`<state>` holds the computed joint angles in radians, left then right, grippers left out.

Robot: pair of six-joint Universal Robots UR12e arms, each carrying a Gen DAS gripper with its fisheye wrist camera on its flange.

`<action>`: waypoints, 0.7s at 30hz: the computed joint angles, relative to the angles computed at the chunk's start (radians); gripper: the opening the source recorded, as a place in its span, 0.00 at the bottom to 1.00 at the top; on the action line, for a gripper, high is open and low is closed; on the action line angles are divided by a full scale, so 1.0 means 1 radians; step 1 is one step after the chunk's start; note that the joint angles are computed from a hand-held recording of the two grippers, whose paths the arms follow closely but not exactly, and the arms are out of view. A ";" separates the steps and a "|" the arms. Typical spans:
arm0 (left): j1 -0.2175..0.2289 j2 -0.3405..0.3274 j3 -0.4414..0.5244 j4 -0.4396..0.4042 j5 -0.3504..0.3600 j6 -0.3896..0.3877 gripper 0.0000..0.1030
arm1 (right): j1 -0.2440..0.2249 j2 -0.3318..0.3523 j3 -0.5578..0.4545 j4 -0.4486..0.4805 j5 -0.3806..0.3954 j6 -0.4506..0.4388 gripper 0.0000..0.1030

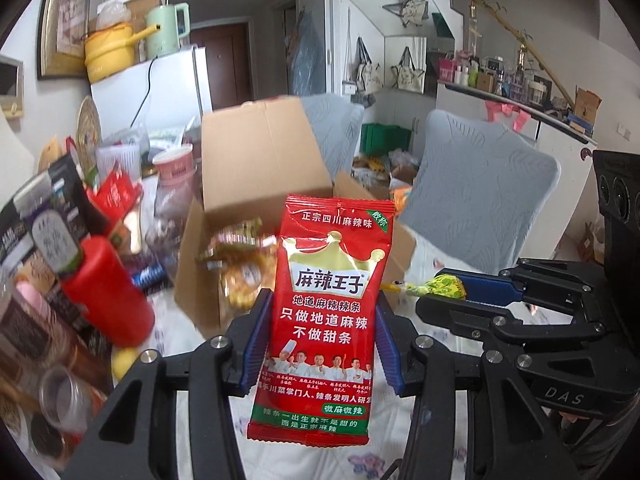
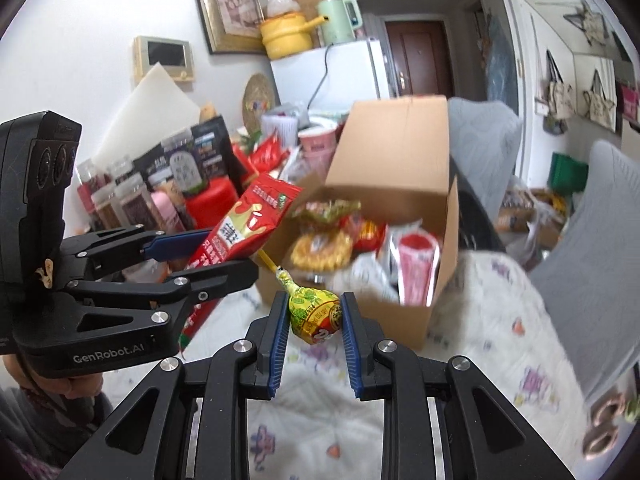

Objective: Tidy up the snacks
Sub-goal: 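Lift the red packet and lollipop and carry them over the box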

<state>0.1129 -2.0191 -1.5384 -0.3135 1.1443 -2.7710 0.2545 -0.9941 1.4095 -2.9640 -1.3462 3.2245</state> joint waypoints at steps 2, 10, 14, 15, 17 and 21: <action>-0.004 -0.014 0.027 0.012 0.000 -0.002 0.46 | -0.002 0.011 -0.024 -0.002 0.002 -0.006 0.24; -0.012 -0.071 0.129 0.025 -0.005 -0.019 0.46 | -0.013 0.057 -0.124 0.004 -0.001 -0.029 0.24; -0.016 -0.108 0.191 0.006 -0.004 -0.019 0.46 | -0.018 0.090 -0.182 0.027 -0.012 -0.045 0.24; -0.017 -0.118 0.206 0.000 -0.001 -0.020 0.46 | -0.018 0.099 -0.200 0.041 -0.017 -0.047 0.24; -0.020 -0.139 0.237 -0.005 0.012 -0.021 0.46 | -0.021 0.119 -0.237 0.067 -0.021 -0.047 0.24; -0.024 -0.184 0.305 -0.030 0.044 -0.030 0.46 | -0.031 0.157 -0.306 0.129 0.009 -0.039 0.24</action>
